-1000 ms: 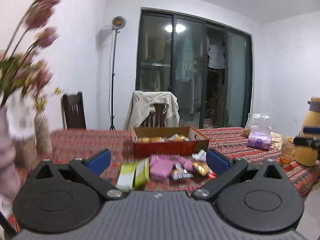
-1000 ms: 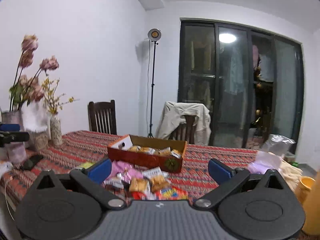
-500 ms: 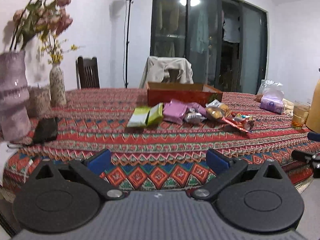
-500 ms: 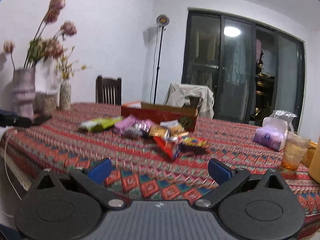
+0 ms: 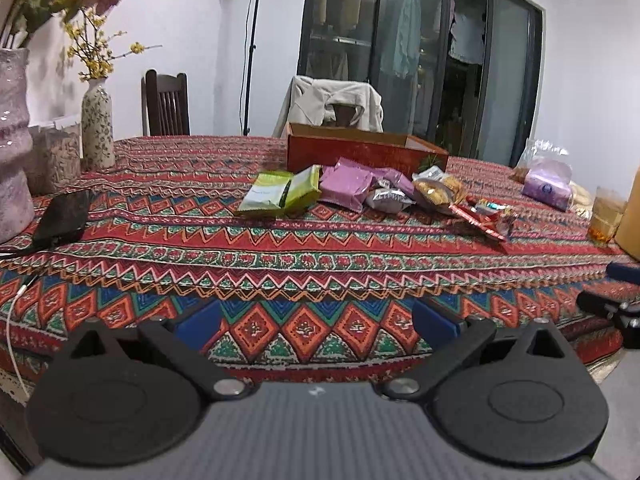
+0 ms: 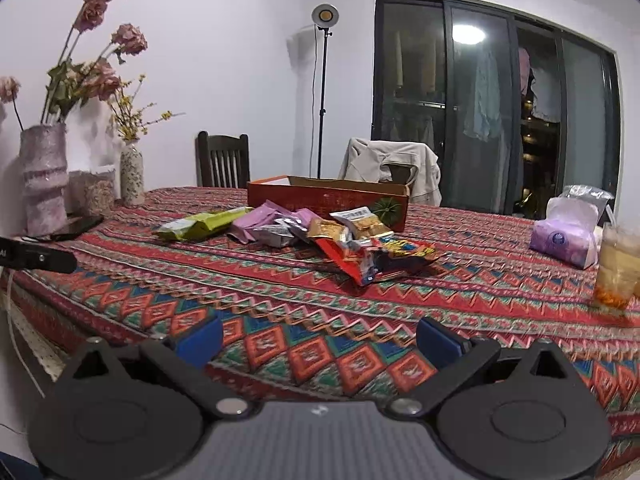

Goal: Organize snacks
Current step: 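Withdraw both grippers from the box back toward the snack pile, then grasp a green bar with left gripper while right gripper grasps a cookie packet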

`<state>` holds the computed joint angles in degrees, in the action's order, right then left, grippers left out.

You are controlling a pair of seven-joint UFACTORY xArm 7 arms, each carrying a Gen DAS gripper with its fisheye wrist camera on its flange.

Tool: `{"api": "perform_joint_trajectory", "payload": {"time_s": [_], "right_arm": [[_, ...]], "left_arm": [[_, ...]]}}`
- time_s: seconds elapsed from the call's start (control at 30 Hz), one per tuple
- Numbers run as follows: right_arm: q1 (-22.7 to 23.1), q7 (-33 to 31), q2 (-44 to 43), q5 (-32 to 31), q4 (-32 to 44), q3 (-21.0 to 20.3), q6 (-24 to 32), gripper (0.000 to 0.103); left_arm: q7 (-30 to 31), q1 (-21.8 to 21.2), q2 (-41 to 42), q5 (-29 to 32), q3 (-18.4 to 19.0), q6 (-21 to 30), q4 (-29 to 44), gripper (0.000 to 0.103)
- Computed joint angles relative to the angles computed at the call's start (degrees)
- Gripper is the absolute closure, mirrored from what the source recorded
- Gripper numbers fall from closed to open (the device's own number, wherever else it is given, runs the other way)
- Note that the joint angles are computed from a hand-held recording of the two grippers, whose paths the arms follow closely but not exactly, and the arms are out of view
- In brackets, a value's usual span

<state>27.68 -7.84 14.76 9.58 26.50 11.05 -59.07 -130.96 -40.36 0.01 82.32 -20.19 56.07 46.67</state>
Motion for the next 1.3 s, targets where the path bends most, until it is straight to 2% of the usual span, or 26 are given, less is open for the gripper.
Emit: {"api": "perform_joint_trajectory", "payload": {"time_s": [0.2,0.37,0.63,0.67,0.73,0.83,1.0,1.07,1.13,1.17,1.23,1.27,1.3], "right_arm": [[-1.93,1.13,1.92,-1.75,4.69,-1.08,3.59,0.000],[-2.09,-1.93,3.98,-1.86,10.53,-2.12,7.80,0.005],[-4.80,0.50,8.45,-6.11,24.12,-2.74,18.70,0.010],[-4.89,0.49,9.29,-6.60,26.23,-2.92,20.34,0.014],[-5.18,0.49,11.10,-7.86,30.70,-3.18,23.93,0.022],[-6.02,1.34,14.80,-10.24,38.59,-3.07,28.98,0.022],[-6.88,1.77,22.02,-13.22,51.92,-2.71,35.45,0.022],[-7.98,2.04,25.50,-15.17,58.05,-1.56,39.04,0.025],[-7.45,1.73,28.80,-15.62,64.34,-1.87,44.57,0.028],[-7.10,1.43,30.56,-15.66,67.84,-2.05,48.03,0.033],[-8.45,0.17,33.49,-16.27,72.73,0.20,52.17,0.040],[-9.16,-0.55,34.88,-16.29,74.83,1.52,53.54,0.040],[-9.45,-1.22,35.92,-16.11,76.55,2.23,54.61,0.040]], "left_arm": [[0.75,2.86,1.37,2.18,2.66,-3.46,1.60,0.000],[3.15,6.00,2.40,3.11,4.91,-6.32,3.82,0.000],[10.46,11.81,6.17,5.06,9.19,-13.08,10.05,0.001],[11.56,12.56,7.09,5.10,9.87,-13.95,11.33,0.001],[13.44,13.72,8.73,4.98,11.02,-15.63,13.63,0.006],[16.54,15.56,11.89,3.90,12.96,-18.99,17.59,0.016],[21.09,17.33,17.95,-0.03,16.06,-24.62,23.82,0.019],[23.20,17.33,19.90,-2.48,17.24,-26.01,25.60,0.022],[22.14,16.81,20.96,-1.87,18.96,-27.89,26.42,0.027],[21.83,16.63,21.24,-1.58,19.56,-28.61,26.62,0.030],[20.76,16.56,21.61,-1.03,20.50,-29.99,26.84,0.048],[19.73,16.42,21.75,-0.78,20.85,-30.34,26.85,0.050],[18.42,16.25,21.74,0.07,21.24,-30.73,26.63,0.059]]}}
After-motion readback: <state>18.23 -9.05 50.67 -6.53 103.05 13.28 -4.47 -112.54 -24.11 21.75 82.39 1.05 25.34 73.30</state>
